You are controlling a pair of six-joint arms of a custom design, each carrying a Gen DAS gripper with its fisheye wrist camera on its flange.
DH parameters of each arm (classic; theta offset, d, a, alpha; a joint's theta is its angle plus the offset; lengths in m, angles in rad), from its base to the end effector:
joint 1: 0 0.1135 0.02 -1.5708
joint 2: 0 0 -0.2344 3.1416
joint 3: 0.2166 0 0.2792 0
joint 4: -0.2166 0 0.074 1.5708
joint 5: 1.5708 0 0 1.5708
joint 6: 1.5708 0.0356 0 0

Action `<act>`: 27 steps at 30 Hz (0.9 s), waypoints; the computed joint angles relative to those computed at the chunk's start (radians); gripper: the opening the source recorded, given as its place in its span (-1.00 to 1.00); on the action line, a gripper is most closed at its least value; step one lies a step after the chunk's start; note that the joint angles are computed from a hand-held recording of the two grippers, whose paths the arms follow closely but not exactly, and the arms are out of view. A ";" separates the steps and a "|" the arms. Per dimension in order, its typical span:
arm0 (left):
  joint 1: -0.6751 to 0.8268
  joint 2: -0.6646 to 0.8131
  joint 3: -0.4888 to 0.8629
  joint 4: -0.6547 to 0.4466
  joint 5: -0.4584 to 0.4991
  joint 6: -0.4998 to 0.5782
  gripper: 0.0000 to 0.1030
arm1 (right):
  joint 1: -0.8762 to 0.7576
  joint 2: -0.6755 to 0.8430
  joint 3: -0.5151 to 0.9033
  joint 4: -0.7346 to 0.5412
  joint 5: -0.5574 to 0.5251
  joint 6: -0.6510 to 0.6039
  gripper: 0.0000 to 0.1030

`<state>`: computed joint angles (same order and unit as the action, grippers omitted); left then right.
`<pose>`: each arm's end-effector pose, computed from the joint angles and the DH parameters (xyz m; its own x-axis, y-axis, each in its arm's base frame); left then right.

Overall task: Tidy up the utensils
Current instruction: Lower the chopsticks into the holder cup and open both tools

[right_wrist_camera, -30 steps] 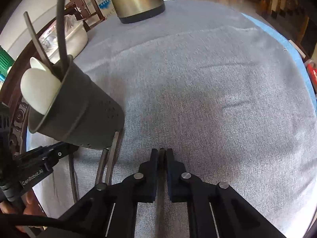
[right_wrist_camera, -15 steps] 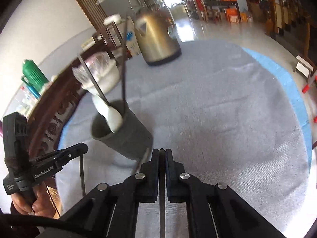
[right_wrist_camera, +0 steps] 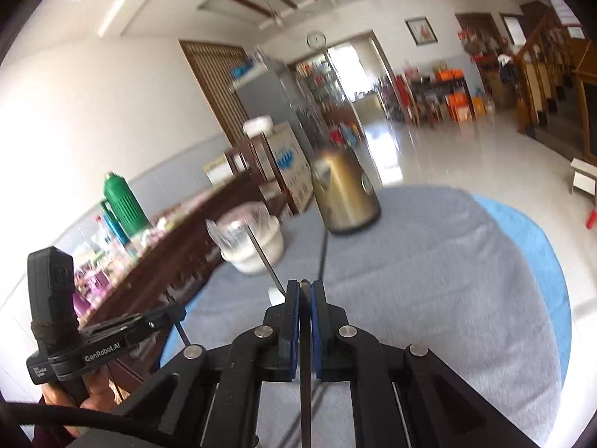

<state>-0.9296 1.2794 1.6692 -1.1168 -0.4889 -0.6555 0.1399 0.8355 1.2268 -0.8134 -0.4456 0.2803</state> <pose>0.1694 -0.1990 0.4271 -0.6185 -0.0711 -0.7826 0.1522 0.9662 -0.2080 0.1848 0.0415 0.4033 -0.5324 0.1771 -0.8278 -0.3828 0.8218 0.4220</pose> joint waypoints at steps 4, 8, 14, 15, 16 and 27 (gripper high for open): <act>-0.011 0.017 0.073 -0.004 -0.042 0.014 -0.89 | 0.010 -0.014 0.007 0.095 0.001 0.066 -0.89; -0.022 0.056 0.172 -0.020 -0.085 0.047 -0.89 | 0.051 -0.001 0.027 0.221 0.061 0.104 -0.88; -0.014 0.135 0.359 -0.051 -0.123 0.123 -0.89 | 0.146 0.027 0.010 0.453 0.222 0.158 -0.88; -0.009 0.144 0.381 -0.054 -0.124 0.135 -0.89 | 0.175 0.043 0.014 0.489 0.273 0.162 -0.88; -0.007 0.161 0.419 -0.064 -0.130 0.148 -0.89 | 0.198 0.054 0.018 0.511 0.312 0.162 -0.88; 0.075 0.187 0.461 0.072 -0.108 0.238 -0.89 | 0.430 0.288 0.104 0.747 0.708 0.060 -0.88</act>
<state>-0.8544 1.4668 2.1307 -1.0451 -0.5966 -0.4175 0.5697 1.1237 1.3305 -0.0666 0.2628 0.3400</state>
